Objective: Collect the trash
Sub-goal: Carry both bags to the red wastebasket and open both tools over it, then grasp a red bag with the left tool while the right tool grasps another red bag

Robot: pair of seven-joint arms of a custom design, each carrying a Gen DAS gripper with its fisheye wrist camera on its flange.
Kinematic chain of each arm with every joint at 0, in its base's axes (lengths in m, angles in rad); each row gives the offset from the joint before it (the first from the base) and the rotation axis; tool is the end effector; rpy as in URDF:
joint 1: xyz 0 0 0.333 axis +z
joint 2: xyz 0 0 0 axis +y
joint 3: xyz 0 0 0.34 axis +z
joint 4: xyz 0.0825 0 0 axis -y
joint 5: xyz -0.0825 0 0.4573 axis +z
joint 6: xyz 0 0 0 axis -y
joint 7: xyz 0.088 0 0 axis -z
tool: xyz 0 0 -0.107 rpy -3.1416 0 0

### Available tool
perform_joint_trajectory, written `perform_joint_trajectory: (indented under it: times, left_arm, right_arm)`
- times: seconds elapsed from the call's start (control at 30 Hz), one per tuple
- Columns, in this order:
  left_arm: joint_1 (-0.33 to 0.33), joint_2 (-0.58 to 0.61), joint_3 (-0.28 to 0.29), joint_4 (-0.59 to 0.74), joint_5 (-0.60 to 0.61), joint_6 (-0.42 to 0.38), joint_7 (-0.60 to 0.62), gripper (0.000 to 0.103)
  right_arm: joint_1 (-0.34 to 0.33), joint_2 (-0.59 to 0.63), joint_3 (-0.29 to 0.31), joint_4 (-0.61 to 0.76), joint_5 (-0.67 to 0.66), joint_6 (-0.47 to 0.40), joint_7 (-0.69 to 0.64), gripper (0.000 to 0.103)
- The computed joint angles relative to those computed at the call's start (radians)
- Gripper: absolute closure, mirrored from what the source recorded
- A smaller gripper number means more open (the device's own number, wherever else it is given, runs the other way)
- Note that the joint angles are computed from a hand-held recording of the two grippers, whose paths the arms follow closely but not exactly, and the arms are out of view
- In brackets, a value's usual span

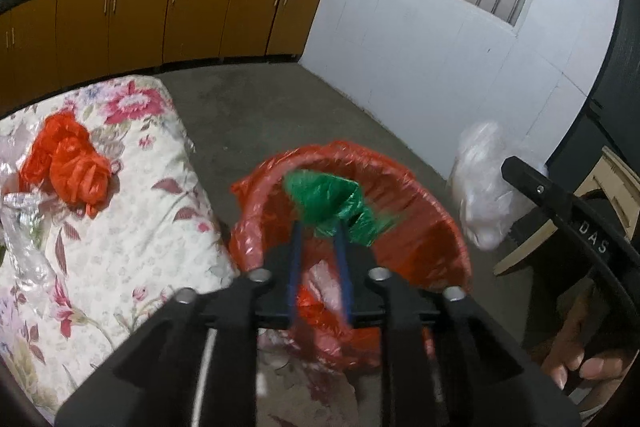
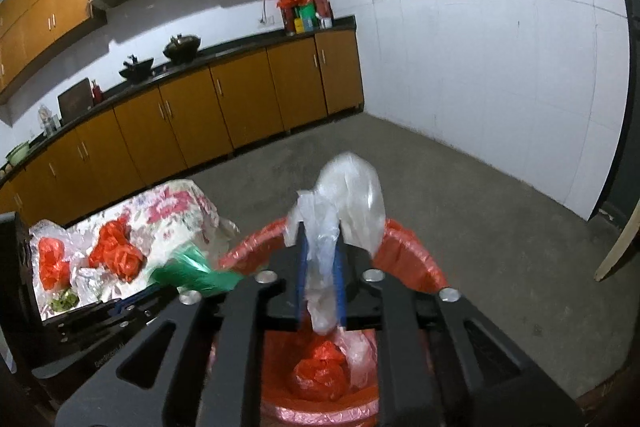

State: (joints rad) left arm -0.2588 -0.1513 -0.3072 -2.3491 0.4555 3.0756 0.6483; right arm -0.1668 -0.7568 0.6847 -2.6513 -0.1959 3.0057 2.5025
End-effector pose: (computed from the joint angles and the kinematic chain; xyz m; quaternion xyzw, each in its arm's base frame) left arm 0.4715 -0.3466 0.4669 -0.6060 0.6717 -0.4004 0.1459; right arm 0.3827 0.2603 0.5179 -0.5659 0.6493 -0.3085 0.4037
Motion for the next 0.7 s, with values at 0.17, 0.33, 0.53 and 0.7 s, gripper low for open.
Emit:
perform_joint_trajectory:
  times: [0.17, 0.33, 0.53, 0.7]
  left_arm:
    - [0.044, -0.046, -0.021, -0.051, 0.047, -0.036, -0.055, 0.067]
    - [0.159, -0.147, -0.110, -0.103, 0.247, -0.128, -0.240, 0.046]
    - [0.153, -0.255, -0.085, -0.185, 0.293, -0.234, -0.300, 0.035]
    - [0.149, -0.343, -0.050, -0.263, 0.269, -0.289, -0.312, 0.030]
  right_arm:
    - [0.021, -0.019, -0.002, -0.032, 0.003, -0.016, 0.008, 0.050]
    - [0.012, -0.049, 0.014, -0.033, -0.026, -0.066, 0.025, 0.032]
    - [-0.002, -0.065, 0.049, -0.002, -0.097, -0.132, 0.064, 0.021]
    - [0.006, -0.039, 0.057, 0.028, -0.152, -0.135, 0.080, 0.014]
